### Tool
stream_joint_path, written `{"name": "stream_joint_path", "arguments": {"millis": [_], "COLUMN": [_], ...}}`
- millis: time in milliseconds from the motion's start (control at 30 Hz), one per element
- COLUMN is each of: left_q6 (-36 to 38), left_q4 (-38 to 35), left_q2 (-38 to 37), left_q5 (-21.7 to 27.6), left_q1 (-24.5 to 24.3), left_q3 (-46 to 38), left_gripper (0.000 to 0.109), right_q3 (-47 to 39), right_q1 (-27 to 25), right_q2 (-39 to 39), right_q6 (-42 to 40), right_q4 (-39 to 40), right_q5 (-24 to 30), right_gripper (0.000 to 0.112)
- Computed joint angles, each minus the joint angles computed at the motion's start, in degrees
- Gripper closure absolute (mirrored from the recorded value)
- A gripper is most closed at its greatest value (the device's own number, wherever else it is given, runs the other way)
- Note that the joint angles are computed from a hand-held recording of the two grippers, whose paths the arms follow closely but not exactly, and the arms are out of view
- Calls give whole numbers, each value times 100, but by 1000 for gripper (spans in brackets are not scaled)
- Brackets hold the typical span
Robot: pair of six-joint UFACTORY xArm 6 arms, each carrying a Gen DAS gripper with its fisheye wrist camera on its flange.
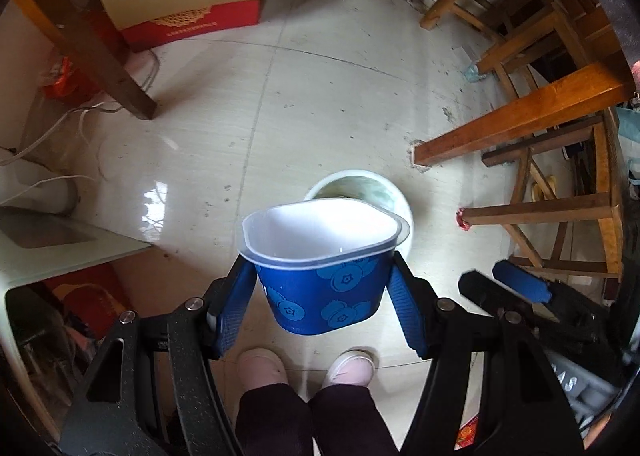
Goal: Collect trash
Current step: 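Open the right tool to drop the plastic bag into the bucket, then open the left tool to drop the blue cup into the bucket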
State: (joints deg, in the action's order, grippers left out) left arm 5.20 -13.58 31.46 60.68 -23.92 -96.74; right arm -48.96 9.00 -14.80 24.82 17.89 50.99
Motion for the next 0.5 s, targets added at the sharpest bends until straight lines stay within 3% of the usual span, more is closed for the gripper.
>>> {"name": "stream_joint_path", "arguments": {"millis": [300,500], "left_q6": [-14,-42], "left_q4": [-346,-82], "left_q2": [557,339], "left_q5": [1023,1227], "left_q1": [-224,-308], "left_q3": [-1054,-1231], "left_gripper": [44,44], "right_q3": [69,-242], "right_q1": [-286,-366], "right_q2": [-490,-659], "right_q6": [295,548], "right_q4": [-278,-465], "right_q5": [443,731], "right_gripper": [56,56]}}
